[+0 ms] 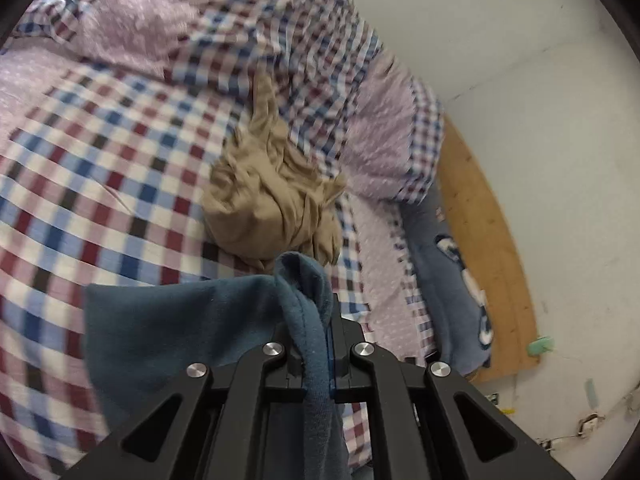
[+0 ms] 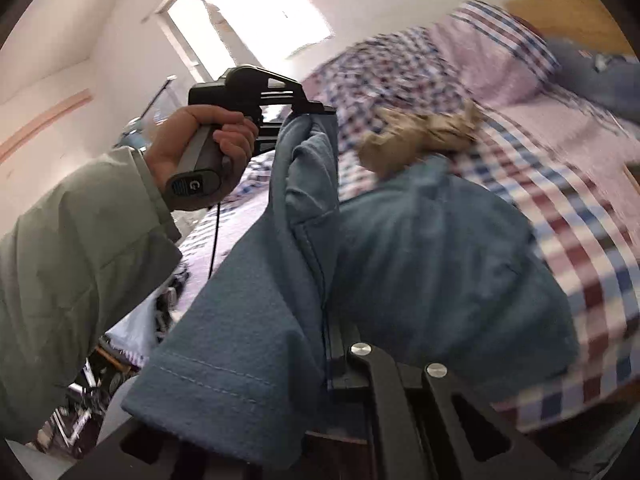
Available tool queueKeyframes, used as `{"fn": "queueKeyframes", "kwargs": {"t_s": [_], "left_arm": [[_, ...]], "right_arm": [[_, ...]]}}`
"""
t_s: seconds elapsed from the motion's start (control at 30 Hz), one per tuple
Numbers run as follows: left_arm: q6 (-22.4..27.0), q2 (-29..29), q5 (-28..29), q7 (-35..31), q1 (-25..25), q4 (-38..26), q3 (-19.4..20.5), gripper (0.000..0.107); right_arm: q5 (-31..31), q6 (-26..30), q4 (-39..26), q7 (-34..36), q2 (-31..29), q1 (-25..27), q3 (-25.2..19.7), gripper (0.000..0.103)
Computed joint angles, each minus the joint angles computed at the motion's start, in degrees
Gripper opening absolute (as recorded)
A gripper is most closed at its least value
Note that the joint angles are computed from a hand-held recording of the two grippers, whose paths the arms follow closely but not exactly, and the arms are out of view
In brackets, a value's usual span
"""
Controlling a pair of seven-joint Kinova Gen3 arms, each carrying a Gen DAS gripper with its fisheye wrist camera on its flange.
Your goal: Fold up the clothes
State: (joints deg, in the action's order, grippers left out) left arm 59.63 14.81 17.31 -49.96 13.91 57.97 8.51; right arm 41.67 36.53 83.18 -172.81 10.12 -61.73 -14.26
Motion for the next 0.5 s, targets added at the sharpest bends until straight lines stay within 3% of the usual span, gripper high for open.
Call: {"fn": "queueKeyframes", "kwargs": {"t_s": [0.2, 0.37, 0.5], "left_arm": [[4.90, 10.43, -7.48, 7.78, 7.12, -11.03, -1.43, 0.005], [6.95, 15.13, -11.32, 11.98, 9.85, -15.52, -3.12, 0.005], [9.21, 18.30, -12.20, 14.89, 10.32, -18.34, -3.50, 0.005]], "right_arm": [[-2.36, -3.63, 6.94, -5.01, -2.27, 4.18, 0.70, 0.003], [-6.89, -5.85, 9.93, -4.34, -2.41, 8.17, 0.38, 0.003], [-7.72, -2.17, 9.87, -5.20, -2.44, 8.24, 0.51, 0.005]]}}
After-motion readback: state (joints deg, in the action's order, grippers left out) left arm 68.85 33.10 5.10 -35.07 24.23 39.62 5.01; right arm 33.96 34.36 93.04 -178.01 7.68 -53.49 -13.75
